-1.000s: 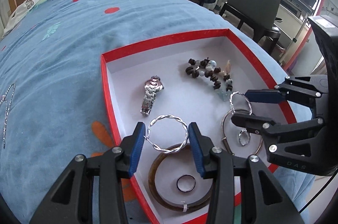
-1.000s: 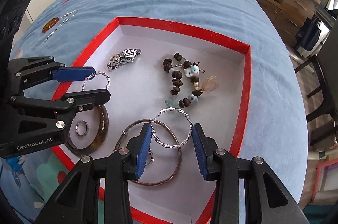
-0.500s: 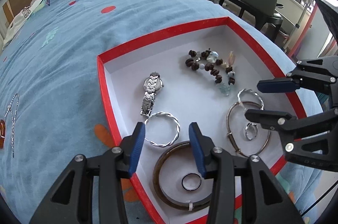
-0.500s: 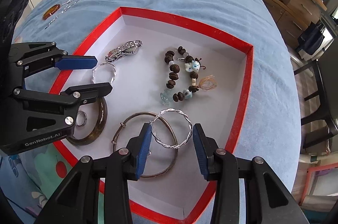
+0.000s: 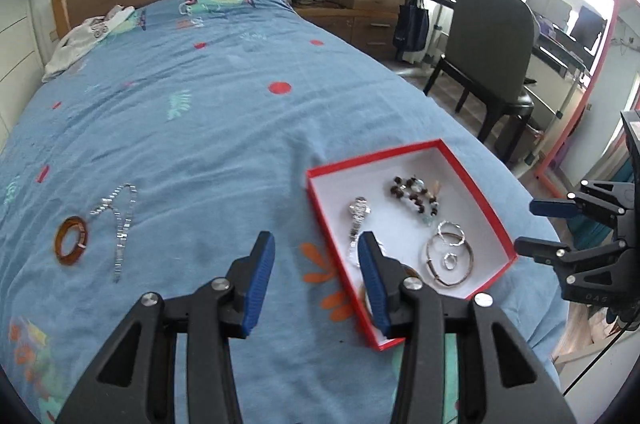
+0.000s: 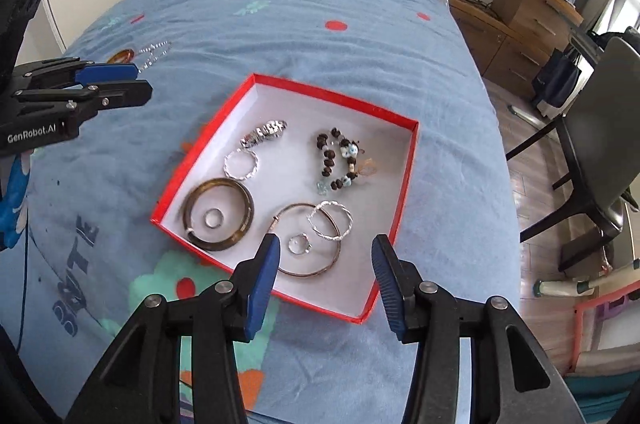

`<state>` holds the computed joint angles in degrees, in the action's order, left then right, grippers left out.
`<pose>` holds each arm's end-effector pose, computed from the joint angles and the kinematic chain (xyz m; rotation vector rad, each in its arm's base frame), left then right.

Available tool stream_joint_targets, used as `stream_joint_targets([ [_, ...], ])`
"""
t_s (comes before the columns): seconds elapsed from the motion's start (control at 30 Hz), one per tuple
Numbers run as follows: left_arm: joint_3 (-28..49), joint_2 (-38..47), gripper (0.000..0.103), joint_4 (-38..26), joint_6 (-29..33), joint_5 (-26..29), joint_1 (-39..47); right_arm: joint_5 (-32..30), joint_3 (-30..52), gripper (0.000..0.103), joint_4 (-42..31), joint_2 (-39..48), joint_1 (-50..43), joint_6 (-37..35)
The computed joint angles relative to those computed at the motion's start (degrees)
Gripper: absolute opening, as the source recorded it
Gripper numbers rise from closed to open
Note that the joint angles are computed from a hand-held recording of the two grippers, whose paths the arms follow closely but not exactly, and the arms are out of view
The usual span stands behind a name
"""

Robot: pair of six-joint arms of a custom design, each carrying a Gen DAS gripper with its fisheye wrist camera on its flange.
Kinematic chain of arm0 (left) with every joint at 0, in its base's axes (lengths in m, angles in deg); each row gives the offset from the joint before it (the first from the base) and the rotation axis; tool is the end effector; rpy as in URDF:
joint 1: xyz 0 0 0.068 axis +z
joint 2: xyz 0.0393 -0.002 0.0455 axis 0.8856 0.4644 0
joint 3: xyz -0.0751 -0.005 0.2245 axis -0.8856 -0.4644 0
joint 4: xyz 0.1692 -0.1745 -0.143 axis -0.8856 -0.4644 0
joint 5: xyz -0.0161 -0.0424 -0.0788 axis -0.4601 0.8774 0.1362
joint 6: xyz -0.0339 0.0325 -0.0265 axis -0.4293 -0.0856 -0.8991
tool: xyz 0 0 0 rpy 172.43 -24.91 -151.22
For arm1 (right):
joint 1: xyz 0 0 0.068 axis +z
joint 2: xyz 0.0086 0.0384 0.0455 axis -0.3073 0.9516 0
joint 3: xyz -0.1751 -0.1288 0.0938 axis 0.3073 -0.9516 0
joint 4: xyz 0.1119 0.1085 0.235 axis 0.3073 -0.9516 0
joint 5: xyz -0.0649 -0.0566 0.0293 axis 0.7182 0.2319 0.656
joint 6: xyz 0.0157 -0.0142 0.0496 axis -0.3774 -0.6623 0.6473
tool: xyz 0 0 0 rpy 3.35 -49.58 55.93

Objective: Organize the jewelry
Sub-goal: 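Move both grippers toward the amber bangle and silver chain, then grasp the amber bangle with the left gripper while the right grasps the silver chain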

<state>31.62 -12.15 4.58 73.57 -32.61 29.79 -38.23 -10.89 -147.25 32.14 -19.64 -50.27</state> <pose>0.2397 -0.1473 0.3015 0.3287 2.4117 -0.2039 0.2137 -0.0020 0.2850 -0.5116 2.5411 0.0117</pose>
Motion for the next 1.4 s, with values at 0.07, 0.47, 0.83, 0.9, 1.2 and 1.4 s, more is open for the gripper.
stream_joint_targets([
  [0.07,-0.1,-5.03,0.041,-3.41,2.67,0.33,4.57,0.38,2.11,0.048,-1.57,-1.74,2.53,2.28],
  [0.47,2.04,-13.78,0.048,-14.1,29.38,23.11,56.08,11.55,14.43,0.052,2.77,7.94,33.1,21.33],
  [0.83,-1.72,3.45,0.048,-2.59,30.93,27.68,68.02,9.35,27.93,0.052,13.54,36.29,41.86,26.29],
  [0.9,-1.26,7.51,0.048,0.32,29.26,27.16,66.95,8.31,31.52,0.052,14.69,41.61,42.0,26.71],
  [1.2,5.92,26.33,0.048,9.95,22.89,24.81,61.42,3.2,54.58,0.052,15.78,67.8,41.06,30.37],
  [1.4,10.23,34.85,0.048,12.7,21.99,22.01,59.34,1.54,72.63,0.052,12.23,83.4,41.14,31.62],
])
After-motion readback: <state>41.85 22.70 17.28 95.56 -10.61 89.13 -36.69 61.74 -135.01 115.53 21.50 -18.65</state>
